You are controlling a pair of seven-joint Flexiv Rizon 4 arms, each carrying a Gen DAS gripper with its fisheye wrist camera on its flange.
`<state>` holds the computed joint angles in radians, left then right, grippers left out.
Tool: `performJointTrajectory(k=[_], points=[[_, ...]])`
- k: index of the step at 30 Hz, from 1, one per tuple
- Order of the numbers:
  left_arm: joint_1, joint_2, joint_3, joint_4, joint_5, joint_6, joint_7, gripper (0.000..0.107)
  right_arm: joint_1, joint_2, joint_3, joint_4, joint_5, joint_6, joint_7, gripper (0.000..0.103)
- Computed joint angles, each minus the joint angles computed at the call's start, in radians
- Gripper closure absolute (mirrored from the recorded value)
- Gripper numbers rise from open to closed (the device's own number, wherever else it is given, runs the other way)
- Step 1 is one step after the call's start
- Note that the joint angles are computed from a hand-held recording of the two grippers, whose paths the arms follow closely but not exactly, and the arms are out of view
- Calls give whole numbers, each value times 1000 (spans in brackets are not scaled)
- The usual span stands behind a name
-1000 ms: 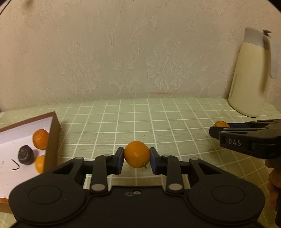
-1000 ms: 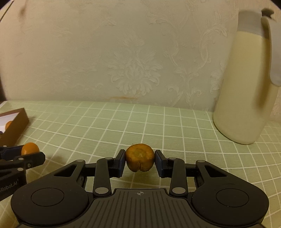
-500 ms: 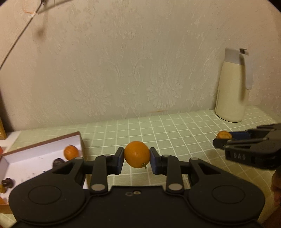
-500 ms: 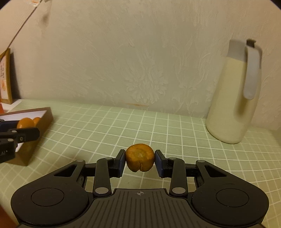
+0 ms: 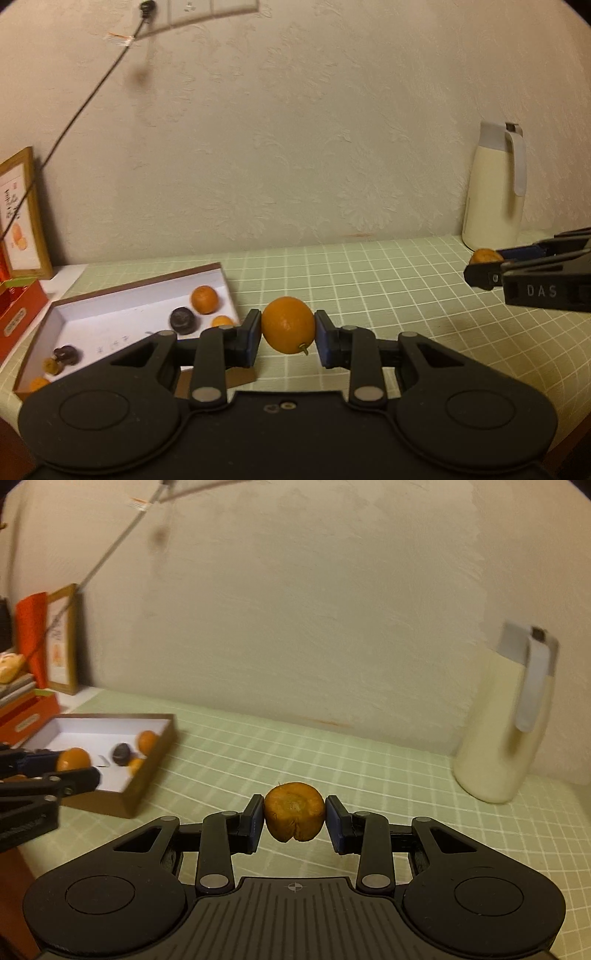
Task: Organize fruits
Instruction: 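Carry the small orange and the dried fruit up and over the white box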
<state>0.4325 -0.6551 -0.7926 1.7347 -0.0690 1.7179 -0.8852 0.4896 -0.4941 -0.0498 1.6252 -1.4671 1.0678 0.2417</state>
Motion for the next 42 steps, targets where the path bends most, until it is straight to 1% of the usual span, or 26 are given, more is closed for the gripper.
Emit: performJointTrajectory(k=[3,5,10,15,22,25,34,39,42], points=[[45,21,-29,33,-2,13,-19,86,10,-9,4,-28,-13,23,-10,67],[56,32,-28,42,8,30,-32,86,18,-21,1,-53,-28,48,-15,67],[90,48,-30,47,23,36,-71,86,43,-66,-13,-127,-33,100,-54,67],[107,55,-20,41,33,42,-98,86,70,-123,-38,-213,3,155,-101,67],[126,60,3,27,33,46,-125,86,124,-200,-89,-323,95,206,-205,67],[114,61,34,12,25,48,-142,86,142,-241,-108,-377,158,220,-261,67],[29,61,184,-53,2,61,-188,86,176,-390,-144,-600,370,250,-476,67],[-23,43,265,-107,-12,72,-204,86,181,-483,-137,-749,496,225,-604,67],[-58,26,312,-149,-34,56,-216,86,182,-537,-127,-841,565,201,-681,67]])
